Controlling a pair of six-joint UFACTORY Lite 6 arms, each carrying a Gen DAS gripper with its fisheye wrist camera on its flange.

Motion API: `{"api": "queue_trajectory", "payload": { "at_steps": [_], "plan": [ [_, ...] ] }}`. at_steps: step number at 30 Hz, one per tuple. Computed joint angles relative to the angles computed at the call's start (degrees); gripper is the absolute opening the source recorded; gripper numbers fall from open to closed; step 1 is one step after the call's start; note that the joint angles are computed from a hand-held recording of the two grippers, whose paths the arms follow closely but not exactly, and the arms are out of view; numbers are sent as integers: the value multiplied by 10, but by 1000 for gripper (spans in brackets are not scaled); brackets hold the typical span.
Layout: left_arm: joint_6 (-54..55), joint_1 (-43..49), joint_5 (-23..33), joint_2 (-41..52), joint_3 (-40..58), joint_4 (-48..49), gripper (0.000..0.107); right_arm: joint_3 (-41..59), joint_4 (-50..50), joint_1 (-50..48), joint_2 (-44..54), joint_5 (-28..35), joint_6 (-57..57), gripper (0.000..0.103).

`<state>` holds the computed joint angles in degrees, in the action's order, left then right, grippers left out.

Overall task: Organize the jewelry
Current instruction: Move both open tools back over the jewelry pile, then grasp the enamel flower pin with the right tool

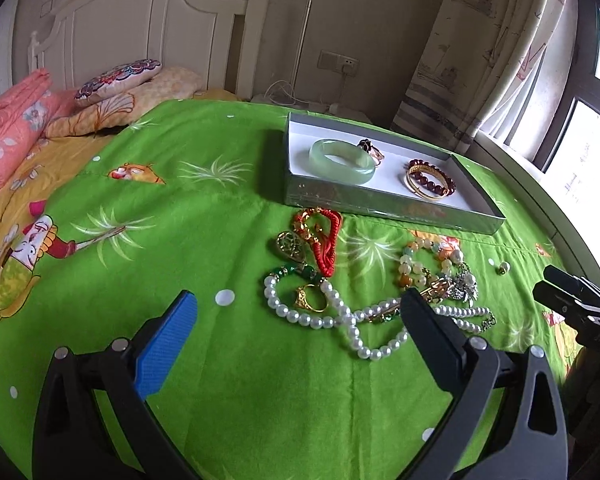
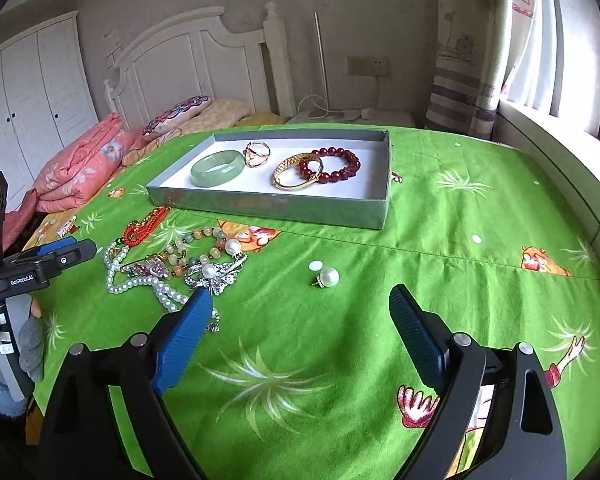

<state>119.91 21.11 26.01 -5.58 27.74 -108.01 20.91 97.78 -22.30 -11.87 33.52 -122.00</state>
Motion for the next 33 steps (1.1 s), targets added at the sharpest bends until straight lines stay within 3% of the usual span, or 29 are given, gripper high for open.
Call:
{"api": "queue_trajectory", "payload": {
  "at_steps": [13, 21, 29, 33],
  "plan": [
    [-22, 46, 59, -14, -14, 25, 101, -9, 44, 30, -9, -43, -23, 86],
    [-33, 71, 94, -10, -17, 44, 101, -40, 153, 152, -53, -115, -106, 86],
    [-35, 88, 90, -15, -24, 8, 101, -19, 176, 236, -29, -137, -98, 86],
    [-50, 107, 108, -4, -17, 20, 101, 18, 233, 305, 6, -156, -154, 85]
  ]
}}
